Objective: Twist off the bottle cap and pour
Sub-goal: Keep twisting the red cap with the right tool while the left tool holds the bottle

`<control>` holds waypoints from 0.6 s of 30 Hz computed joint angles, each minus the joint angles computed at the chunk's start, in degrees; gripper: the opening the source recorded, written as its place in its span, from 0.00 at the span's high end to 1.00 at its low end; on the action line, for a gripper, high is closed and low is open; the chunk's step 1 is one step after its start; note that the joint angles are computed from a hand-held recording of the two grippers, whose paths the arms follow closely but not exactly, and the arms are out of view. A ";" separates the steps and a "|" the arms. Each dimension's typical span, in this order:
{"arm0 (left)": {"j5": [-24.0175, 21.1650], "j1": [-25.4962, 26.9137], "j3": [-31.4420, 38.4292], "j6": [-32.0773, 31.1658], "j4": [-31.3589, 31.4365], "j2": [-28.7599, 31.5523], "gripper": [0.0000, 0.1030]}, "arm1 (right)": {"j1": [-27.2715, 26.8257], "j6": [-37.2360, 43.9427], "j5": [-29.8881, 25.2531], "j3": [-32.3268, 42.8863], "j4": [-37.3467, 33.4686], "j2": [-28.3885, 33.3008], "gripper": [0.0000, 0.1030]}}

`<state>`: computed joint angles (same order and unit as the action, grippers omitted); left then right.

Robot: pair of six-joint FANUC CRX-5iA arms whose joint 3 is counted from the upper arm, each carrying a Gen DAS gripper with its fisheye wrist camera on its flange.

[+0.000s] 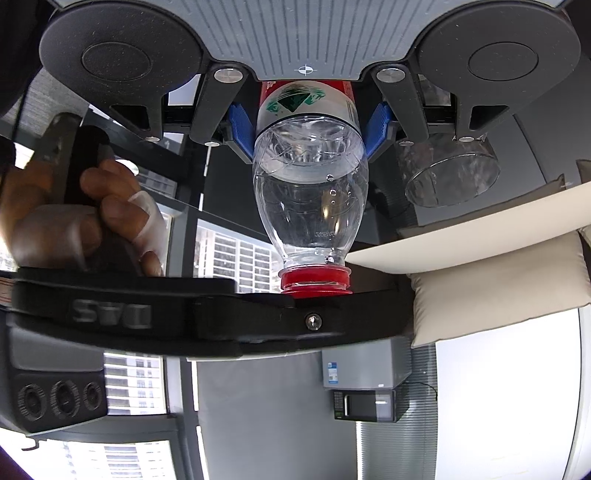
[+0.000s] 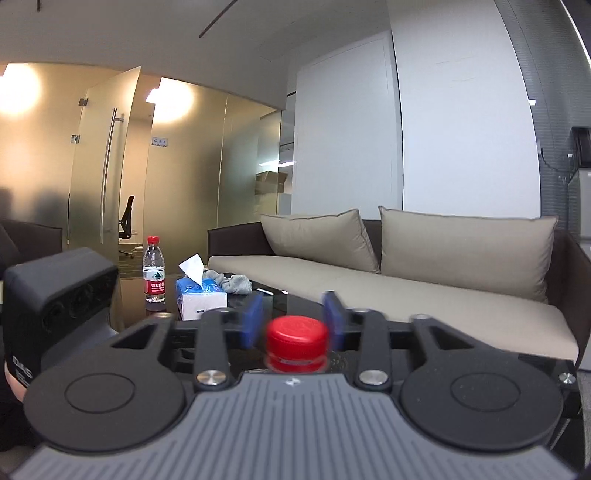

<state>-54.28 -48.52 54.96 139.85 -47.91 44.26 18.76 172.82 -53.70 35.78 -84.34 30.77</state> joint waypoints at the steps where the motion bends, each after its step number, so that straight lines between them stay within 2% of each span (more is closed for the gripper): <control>1: 0.02 0.07 -0.07 0.17 0.12 -0.07 0.44 | 0.15 0.44 1.04 -1.31 -0.28 -0.94 0.42; 8: -0.20 0.04 0.44 -0.22 0.19 0.21 0.44 | 2.75 -3.02 10.21 -6.15 4.70 -5.23 0.43; 10: -0.31 0.02 0.76 -0.41 0.22 0.41 0.44 | 3.38 -4.42 12.14 -6.53 5.66 -5.70 0.57; 12: -0.06 0.35 0.65 -0.53 0.52 0.36 0.44 | 3.81 -5.69 11.72 -6.08 7.10 -5.63 0.68; 18: 0.05 0.34 0.52 -0.49 0.52 0.33 0.44 | 4.03 -6.86 11.07 -5.74 8.54 -5.61 0.68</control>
<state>-54.22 -48.17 55.48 139.36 -47.40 44.59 22.78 165.97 -42.63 30.04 -75.80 25.16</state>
